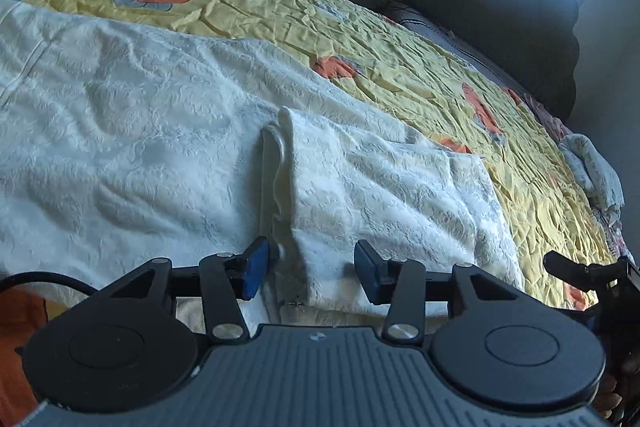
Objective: Fold towel
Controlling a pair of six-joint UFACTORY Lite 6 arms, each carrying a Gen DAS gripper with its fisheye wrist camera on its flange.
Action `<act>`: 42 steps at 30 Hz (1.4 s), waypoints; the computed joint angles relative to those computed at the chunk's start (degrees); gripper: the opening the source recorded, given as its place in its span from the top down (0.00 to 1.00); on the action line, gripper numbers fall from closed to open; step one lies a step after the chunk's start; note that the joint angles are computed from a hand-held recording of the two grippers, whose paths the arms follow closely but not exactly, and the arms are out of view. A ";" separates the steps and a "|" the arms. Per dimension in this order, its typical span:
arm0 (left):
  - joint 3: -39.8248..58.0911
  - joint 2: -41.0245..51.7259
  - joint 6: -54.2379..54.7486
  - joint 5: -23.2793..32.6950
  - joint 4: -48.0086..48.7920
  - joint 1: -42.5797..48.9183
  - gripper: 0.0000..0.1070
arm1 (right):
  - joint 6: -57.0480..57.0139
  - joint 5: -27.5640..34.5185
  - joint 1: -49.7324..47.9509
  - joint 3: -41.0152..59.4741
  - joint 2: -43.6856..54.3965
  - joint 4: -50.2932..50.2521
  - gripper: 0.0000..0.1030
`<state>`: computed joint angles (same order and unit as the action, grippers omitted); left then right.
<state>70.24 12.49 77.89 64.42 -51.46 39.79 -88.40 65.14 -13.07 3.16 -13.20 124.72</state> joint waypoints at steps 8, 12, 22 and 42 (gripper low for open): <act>10.33 9.35 -17.06 5.92 2.51 -1.08 0.76 | -4.91 2.73 -0.39 -2.08 1.27 1.57 0.35; 5.88 2.48 -7.47 3.02 2.64 -1.49 0.83 | -3.36 -4.08 3.92 -1.46 -3.41 3.25 0.35; -5.46 -4.79 8.80 -6.17 -0.04 -1.96 0.82 | -1.08 -20.28 13.02 -0.87 -15.60 4.93 0.35; -14.43 -7.35 25.01 -25.04 -17.99 -18.74 0.54 | -11.45 -34.26 15.13 39.06 21.75 8.45 0.33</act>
